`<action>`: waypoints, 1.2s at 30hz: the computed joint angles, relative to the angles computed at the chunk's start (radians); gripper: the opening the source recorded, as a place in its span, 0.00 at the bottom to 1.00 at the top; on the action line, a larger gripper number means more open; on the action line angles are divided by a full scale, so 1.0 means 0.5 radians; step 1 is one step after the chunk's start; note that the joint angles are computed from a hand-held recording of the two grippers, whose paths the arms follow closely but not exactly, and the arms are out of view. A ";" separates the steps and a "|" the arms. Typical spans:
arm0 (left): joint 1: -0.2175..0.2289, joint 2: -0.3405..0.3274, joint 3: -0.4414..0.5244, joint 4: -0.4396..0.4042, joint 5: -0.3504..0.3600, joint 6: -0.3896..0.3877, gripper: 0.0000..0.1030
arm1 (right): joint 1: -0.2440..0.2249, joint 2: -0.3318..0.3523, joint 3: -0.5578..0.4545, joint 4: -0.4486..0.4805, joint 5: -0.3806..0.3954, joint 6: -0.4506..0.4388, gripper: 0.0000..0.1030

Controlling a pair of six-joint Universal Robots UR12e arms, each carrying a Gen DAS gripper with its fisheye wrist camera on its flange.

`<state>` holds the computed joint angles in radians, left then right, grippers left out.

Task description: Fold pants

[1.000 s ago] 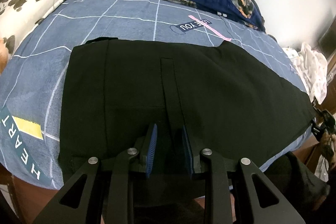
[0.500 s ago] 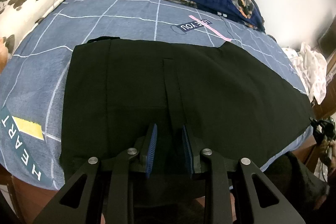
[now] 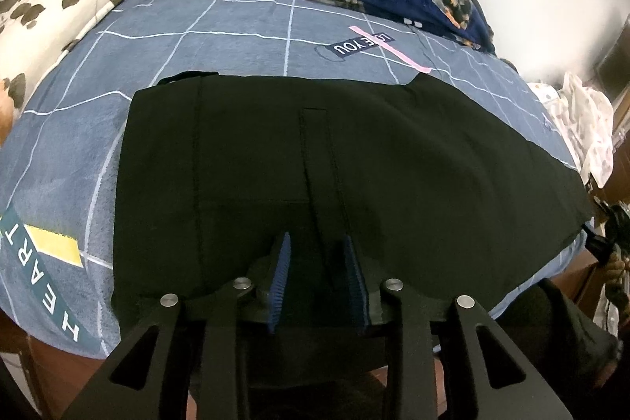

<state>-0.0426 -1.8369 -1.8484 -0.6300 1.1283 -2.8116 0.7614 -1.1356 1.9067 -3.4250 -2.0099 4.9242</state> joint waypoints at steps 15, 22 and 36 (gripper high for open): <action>0.006 0.004 -0.008 0.013 -0.023 0.016 0.31 | -0.008 0.041 -0.058 0.186 0.162 0.011 0.04; -0.004 0.006 -0.008 0.012 -0.017 0.045 0.39 | 0.132 -0.009 0.087 0.053 -0.454 0.300 0.30; -0.008 0.030 -0.013 0.064 -0.103 -0.058 0.50 | 0.208 -0.297 0.402 0.601 -1.014 0.933 0.54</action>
<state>-0.0467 -1.8220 -1.8549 -0.5981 1.0768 -2.8405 0.8654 -1.2842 2.1079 -3.1245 -2.5169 5.3909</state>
